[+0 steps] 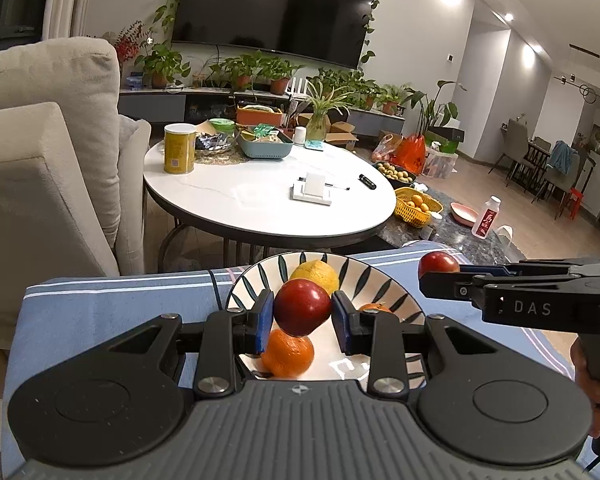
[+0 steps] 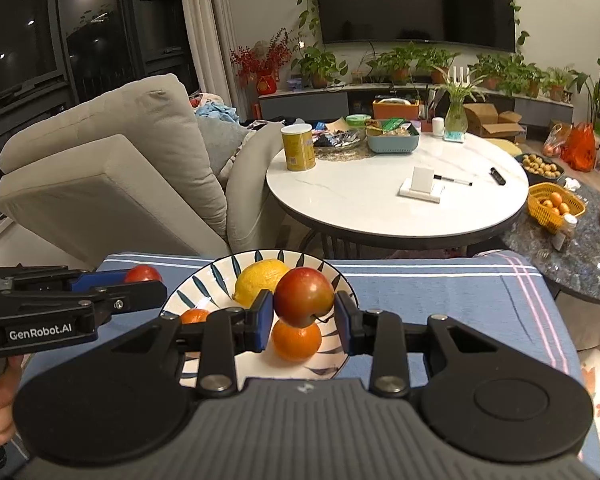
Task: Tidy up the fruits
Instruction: 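Lower the red apple into the bowl with the right gripper while the left gripper lowers the tomato in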
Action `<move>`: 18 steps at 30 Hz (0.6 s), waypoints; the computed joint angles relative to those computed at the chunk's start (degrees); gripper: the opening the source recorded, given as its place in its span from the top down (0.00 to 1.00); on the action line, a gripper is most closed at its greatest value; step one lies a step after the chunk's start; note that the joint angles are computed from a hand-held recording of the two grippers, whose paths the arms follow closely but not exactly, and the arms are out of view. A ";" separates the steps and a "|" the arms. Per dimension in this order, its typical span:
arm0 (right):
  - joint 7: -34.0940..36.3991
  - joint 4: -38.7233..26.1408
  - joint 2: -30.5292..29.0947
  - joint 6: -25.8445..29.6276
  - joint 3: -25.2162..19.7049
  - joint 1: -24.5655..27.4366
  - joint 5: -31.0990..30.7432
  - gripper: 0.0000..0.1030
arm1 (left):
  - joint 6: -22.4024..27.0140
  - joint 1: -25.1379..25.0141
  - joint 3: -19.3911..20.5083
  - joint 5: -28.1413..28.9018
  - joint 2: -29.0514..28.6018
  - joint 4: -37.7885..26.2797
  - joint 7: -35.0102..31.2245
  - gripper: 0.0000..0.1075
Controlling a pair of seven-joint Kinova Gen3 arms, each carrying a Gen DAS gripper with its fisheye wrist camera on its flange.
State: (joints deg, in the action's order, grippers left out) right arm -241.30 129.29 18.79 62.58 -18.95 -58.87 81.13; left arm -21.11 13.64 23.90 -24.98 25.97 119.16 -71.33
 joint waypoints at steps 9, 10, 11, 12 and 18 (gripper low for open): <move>-2.00 0.79 0.84 -4.52 1.11 4.45 4.74 0.66 | 4.00 0.41 0.60 0.54 4.30 -5.08 -1.58 0.73; -2.20 0.82 0.98 -4.96 1.20 4.97 5.38 0.66 | 4.16 0.87 0.21 1.11 4.53 -5.40 -2.27 0.73; -2.26 0.79 1.15 -5.33 1.24 5.44 5.90 0.66 | 4.20 0.99 0.14 1.51 4.84 -5.69 -2.81 0.73; -2.34 0.73 1.30 -5.58 1.27 5.84 6.34 0.66 | 4.57 0.49 0.77 1.45 5.21 -6.17 -3.02 0.73; -3.13 0.53 2.22 -6.88 1.15 7.53 8.35 0.66 | 5.44 0.95 0.75 3.47 6.35 -7.86 -5.50 0.73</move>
State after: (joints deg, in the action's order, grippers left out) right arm -244.43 129.82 21.01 55.70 -17.80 -51.34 89.48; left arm -15.67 14.59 24.66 -21.50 32.32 111.30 -76.83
